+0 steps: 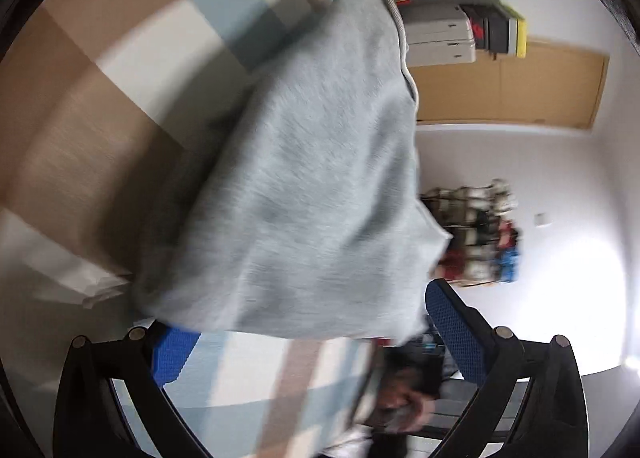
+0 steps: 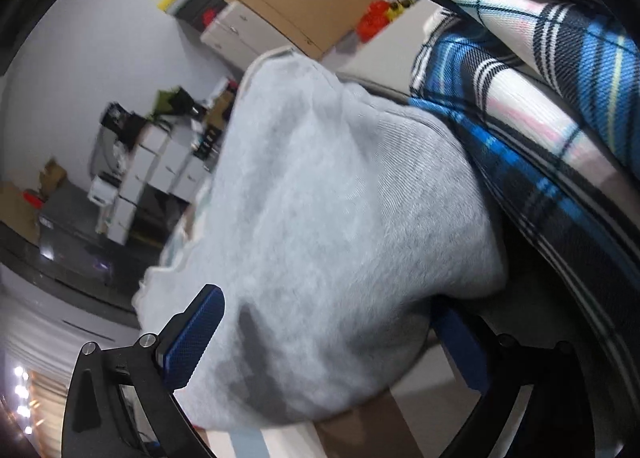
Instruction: Fold large clothes
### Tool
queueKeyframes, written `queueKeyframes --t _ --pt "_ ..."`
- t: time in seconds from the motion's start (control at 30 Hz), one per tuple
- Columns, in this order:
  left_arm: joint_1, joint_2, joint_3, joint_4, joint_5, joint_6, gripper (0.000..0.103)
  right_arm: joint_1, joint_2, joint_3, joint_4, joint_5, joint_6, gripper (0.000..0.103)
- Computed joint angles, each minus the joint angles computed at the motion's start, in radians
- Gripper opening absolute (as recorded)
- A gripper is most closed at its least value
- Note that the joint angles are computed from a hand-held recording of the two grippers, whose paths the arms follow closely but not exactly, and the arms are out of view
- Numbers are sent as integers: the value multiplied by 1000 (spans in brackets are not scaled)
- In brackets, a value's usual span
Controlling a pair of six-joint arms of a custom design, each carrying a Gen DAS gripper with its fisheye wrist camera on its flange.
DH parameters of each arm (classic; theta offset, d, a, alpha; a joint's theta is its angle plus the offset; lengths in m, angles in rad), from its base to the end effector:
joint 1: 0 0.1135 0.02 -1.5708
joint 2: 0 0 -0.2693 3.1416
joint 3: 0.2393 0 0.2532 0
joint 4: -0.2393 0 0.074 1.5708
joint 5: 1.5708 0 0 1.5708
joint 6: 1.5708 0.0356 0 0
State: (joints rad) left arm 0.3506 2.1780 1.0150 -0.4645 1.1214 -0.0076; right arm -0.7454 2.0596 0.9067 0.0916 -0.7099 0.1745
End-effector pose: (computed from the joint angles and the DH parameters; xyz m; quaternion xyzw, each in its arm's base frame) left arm 0.3127 0.0802 0.0433 -0.1656 0.8303 -0.5279 0.0671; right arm 0.2732 -0.2206 0.0626 0.3243 0.8520 0.2562 0.3214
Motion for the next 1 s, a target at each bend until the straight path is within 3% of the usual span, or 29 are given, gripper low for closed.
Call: queueKeyframes --t 0.03,0.1,0.2,0.27,0.4,0.5,0.63,0.73,0.77,0.8,0.83,0.87,0.9,0.93,1.0 --pt "-3 -11 -14 23 18 -14 102 -4 4 -8 27 -34 1 102" --pt "-33 -66 -38 79 56 -60 102 -9 -10 -8 38 -94 -48 90" --pt "-34 -151 -62 67 131 34 102 -36 -56 -53 131 -184 -47 90" --pt "-52 -217 -114 184 102 -28 102 -43 -48 -43 121 -204 -55 90" --pt "-91 -242 -132 222 -65 -61 102 -15 -31 -7 29 -68 -109 90" --pt "-123 -280 -157 253 -194 -68 102 3 -55 -26 30 74 -95 90" --pt "-116 -276 -184 296 -233 -87 102 44 -35 -7 -6 234 -86 90" --pt "-123 -274 -206 359 -258 -146 102 57 -21 -10 23 263 -92 88" --pt "-130 -268 -208 376 -268 -159 102 57 -20 -12 33 265 -91 79" --pt "-145 -255 -214 409 -267 -188 98 55 -15 -12 36 264 -86 64" --pt "-145 -243 -211 416 -253 -203 84 52 -15 -16 47 274 -82 53" --pt "-167 -223 -192 422 -248 -237 73 44 -7 -11 48 266 -88 32" --pt "-171 -210 -181 406 -245 -236 50 37 5 -1 45 243 -91 24" --pt "-175 -202 -177 405 -256 -239 29 23 14 3 46 210 -93 21" --pt "-168 -206 -187 416 -275 -236 14 4 12 -10 75 180 -79 11"
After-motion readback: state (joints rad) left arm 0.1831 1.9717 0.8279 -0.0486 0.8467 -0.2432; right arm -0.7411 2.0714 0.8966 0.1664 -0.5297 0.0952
